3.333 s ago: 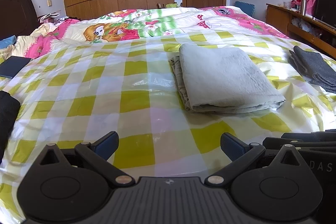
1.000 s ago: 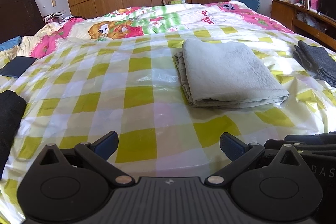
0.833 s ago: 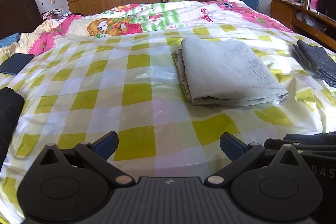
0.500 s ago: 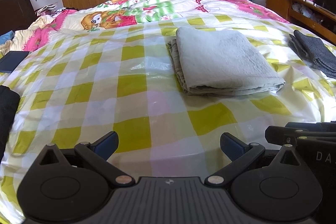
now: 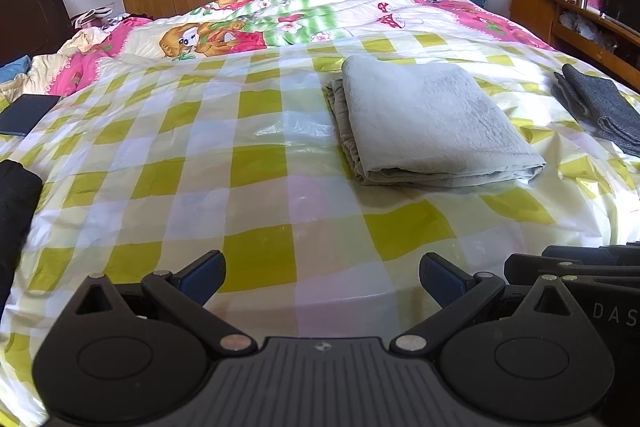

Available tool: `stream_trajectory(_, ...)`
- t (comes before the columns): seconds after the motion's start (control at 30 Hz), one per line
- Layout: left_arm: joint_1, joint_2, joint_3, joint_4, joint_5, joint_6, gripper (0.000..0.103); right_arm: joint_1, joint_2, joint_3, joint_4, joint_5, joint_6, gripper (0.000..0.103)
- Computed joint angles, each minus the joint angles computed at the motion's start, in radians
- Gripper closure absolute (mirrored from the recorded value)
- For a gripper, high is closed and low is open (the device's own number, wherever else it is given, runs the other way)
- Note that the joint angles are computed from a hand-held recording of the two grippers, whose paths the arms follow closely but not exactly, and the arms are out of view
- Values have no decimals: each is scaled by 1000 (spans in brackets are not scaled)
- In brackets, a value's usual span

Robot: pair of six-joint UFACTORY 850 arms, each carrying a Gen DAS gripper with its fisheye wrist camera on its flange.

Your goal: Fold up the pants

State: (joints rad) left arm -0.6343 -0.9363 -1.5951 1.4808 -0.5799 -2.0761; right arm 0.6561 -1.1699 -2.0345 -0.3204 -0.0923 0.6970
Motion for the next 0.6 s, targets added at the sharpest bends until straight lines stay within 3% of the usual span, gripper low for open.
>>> stream_trajectory(0.6, -9, 10, 22, 73, -40, -57, 0, -1, -2, -3, 11, -7, -11, 67)
